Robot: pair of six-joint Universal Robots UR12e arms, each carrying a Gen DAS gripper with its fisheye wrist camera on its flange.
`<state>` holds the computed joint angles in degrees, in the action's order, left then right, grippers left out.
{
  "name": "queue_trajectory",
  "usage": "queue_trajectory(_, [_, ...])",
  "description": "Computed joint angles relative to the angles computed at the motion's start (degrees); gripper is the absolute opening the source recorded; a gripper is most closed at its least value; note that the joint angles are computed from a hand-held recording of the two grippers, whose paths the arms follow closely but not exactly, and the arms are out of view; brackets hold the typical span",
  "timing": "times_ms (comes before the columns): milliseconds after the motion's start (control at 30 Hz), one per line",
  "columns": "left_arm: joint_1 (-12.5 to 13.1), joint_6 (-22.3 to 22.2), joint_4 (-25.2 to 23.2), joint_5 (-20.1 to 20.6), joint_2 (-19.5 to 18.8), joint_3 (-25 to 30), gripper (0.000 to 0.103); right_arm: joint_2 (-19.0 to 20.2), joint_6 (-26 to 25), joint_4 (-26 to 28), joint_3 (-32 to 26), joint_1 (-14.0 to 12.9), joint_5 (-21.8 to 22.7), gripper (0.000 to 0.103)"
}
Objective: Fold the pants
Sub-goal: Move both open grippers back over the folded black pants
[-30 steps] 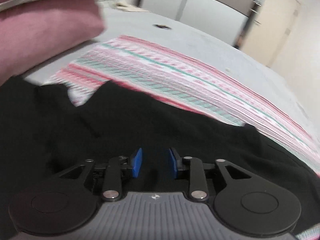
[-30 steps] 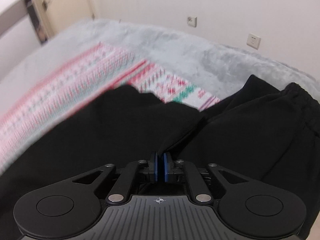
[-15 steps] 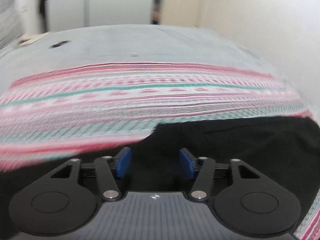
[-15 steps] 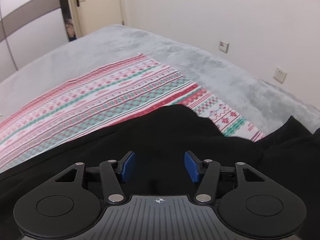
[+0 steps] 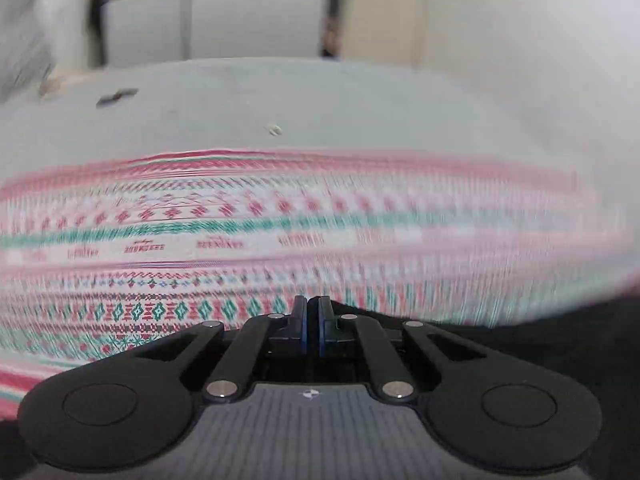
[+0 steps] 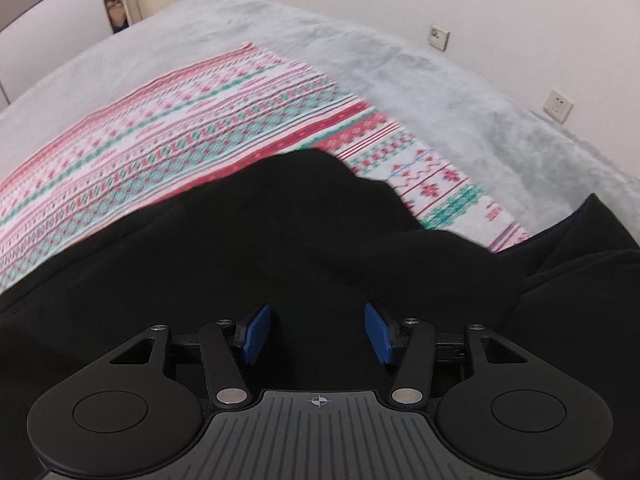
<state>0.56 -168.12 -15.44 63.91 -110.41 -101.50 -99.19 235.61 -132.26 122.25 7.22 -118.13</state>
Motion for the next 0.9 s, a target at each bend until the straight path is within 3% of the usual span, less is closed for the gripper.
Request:
queue_trajectory(33, [0.3,-2.0,-0.1,-0.2,-0.3,0.3,0.027,0.0,-0.8,0.0,0.1,0.0,0.2,0.049])
queue_trajectory(133, [-0.9,0.1,1.0,3.8,-0.8,-0.3,0.027,-0.4,-1.2,-0.2,0.4,-0.2,0.7,0.049])
queue_trajectory(267, [-0.5,-8.9,4.3,2.5,-1.4,-0.5,0.028,-0.8,1.0,4.6,-0.8,0.8,-3.7,0.048])
queue_trajectory(333, [-1.3,-6.6,2.9,4.5,-1.4,-0.3,0.03,-1.0,0.3,5.6,-0.7,0.7,-4.4,0.048])
queue_trajectory(400, [-2.0,-1.7,0.6,5.3,-0.8,-0.5,0.034,-1.6,-2.3,0.4,0.9,-0.1,-4.6,0.048])
queue_trajectory(433, [-2.0,-1.9,1.5,5.2,-0.4,-1.0,0.037,-1.8,-3.8,-2.8,1.6,-0.7,-4.9,0.049])
queue_trajectory(500, [-0.7,-3.7,1.5,2.3,0.8,-1.9,0.059,-2.0,-7.1,-12.6,3.3,-2.6,-4.1,0.053])
queue_trajectory(567, [0.3,-4.8,1.9,0.8,1.9,-2.7,0.071,-1.8,-9.6,-23.0,4.9,-5.2,-1.3,0.053])
queue_trajectory(633, [1.0,-2.6,1.0,0.5,3.1,-3.3,0.072,-0.5,-9.7,-28.0,5.1,-7.1,0.4,0.053])
queue_trajectory(733, [0.7,1.9,-0.8,1.7,3.2,-3.3,0.072,3.3,-14.5,-27.6,3.0,-8.1,0.9,0.053])
queue_trajectory(833, [-0.3,3.5,1.2,4.3,1.4,-2.6,0.072,5.5,-16.0,-22.7,1.6,-8.8,3.8,0.051])
queue_trajectory(900, [-0.7,3.3,0.5,3.7,0.3,-1.8,0.071,6.1,-17.5,-20.7,1.2,-8.5,4.6,0.029])
